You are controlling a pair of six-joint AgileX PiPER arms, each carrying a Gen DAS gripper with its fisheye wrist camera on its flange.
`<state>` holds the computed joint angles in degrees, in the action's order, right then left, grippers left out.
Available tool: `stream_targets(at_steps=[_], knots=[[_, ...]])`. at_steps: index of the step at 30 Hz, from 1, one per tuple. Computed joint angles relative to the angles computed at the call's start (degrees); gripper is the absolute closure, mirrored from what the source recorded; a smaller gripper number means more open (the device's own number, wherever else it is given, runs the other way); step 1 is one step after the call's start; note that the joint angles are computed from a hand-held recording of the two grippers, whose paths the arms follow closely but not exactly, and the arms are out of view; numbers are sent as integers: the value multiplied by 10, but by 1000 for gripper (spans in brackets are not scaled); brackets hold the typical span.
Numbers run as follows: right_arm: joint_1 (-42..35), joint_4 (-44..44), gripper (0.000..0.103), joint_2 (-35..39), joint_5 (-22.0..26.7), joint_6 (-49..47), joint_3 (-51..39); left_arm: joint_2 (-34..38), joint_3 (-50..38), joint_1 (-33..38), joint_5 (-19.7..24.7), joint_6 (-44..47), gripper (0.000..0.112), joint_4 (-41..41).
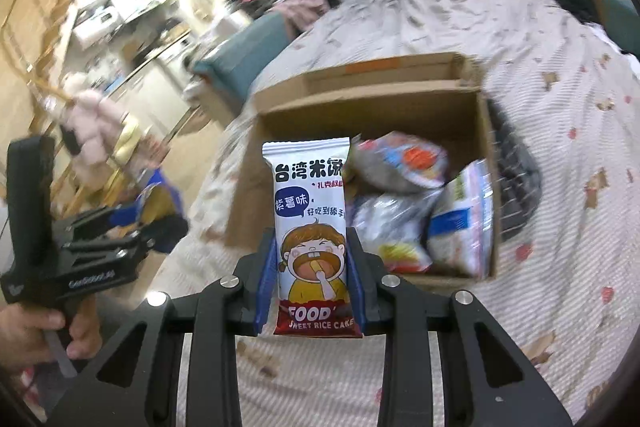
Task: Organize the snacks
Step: 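Carry the cookie bag and rice cake bar into the box and open both tools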
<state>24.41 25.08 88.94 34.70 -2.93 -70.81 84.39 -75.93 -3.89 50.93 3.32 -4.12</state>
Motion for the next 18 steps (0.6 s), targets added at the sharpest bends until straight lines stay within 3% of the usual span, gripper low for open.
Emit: stream_targets(at_steps=[5,9,18], knots=[[-28,6,70,44,27,16,-40,52,-57,-13,16,-21,56,-11],[-31,33,70,90,36,6,-83,106,-99,-50,18,-59,56,27],[-30,9,70,163,49,47,-135,173,-118,-84,-7,-109,55,70]])
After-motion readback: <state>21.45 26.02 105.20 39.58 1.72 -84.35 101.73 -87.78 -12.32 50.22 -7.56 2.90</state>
